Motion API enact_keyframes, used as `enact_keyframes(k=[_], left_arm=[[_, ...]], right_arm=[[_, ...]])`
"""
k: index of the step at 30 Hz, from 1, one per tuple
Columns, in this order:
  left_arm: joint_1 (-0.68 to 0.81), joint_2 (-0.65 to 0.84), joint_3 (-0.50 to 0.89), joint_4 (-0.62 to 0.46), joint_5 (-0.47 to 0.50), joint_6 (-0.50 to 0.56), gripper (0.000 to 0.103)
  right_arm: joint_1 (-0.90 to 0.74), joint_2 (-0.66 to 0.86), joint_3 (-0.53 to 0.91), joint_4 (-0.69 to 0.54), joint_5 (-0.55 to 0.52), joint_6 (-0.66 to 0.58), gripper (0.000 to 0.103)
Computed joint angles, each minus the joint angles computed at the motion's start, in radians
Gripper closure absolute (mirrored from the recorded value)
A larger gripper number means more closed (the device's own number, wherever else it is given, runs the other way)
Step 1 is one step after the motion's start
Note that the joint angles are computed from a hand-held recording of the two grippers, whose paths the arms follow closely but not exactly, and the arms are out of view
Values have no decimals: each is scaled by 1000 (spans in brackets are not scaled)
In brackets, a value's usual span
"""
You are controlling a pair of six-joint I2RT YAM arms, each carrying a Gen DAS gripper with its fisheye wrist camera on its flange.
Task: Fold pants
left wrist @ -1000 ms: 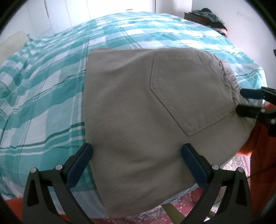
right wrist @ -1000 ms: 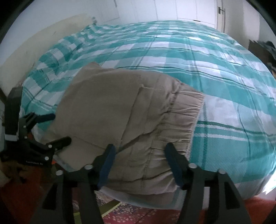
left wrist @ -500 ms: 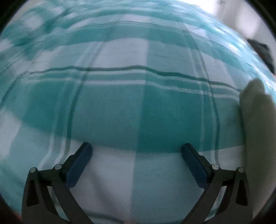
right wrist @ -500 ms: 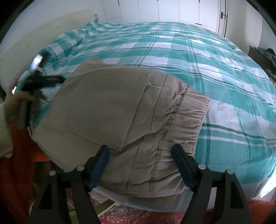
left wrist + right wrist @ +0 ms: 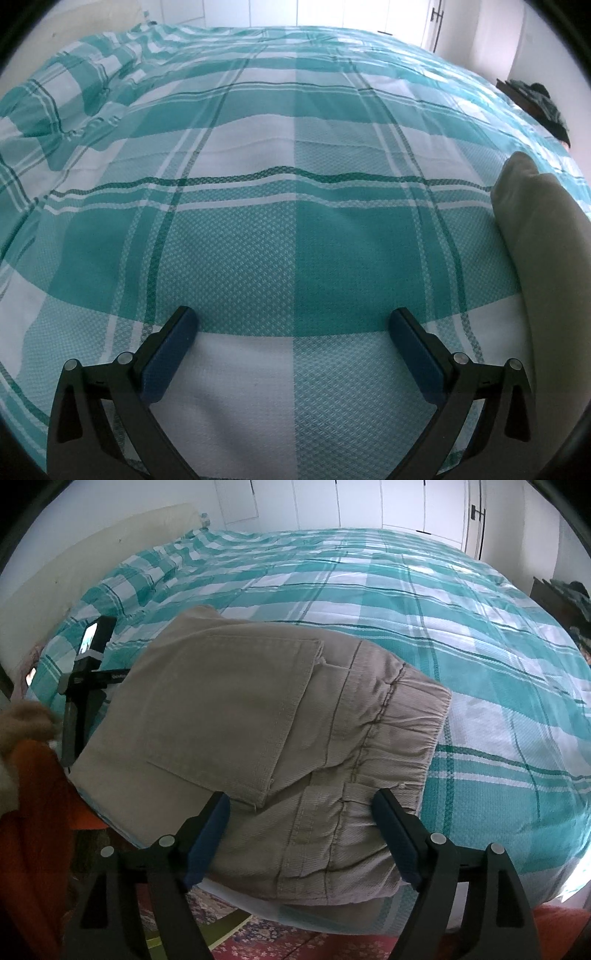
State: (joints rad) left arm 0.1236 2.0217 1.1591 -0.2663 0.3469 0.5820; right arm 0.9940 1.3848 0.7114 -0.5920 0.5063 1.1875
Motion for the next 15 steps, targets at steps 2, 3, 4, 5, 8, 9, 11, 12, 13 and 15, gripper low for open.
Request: enact_keyframes(k=[2, 3, 4, 5, 8, 9, 11, 12, 13, 15], left_arm=[[1, -3, -4, 1, 0, 1, 0], [3, -1, -1, 0, 1, 4, 0], [4, -1, 0, -1, 2, 4, 0], [3, -1, 1, -2, 2, 3, 0], [4, -1, 0, -1, 2, 4, 0], [3, -1, -1, -1, 2, 4, 0], [4, -1, -1, -1, 3, 5, 0], [3, -1, -1, -1, 2, 4, 0], [3, -1, -1, -1, 2, 4, 0], [3, -1, -1, -1, 2, 4, 0]], right_arm=[[0, -8, -7, 10, 1, 7, 22], [0, -5, -6, 11, 1, 8, 22], [-1, -7, -7, 9, 1, 4, 22], [-3, -6, -6, 6, 1, 0, 22], [-5, -8, -5, 2, 0, -2, 21], [-5, -10, -6, 4, 0, -2, 21], [-5, -13, -8, 8, 0, -2, 21], [-5, -14, -9, 11, 1, -2, 21], [-5, -13, -8, 12, 2, -2, 21], [-2, -12, -9, 9, 3, 2, 21]])
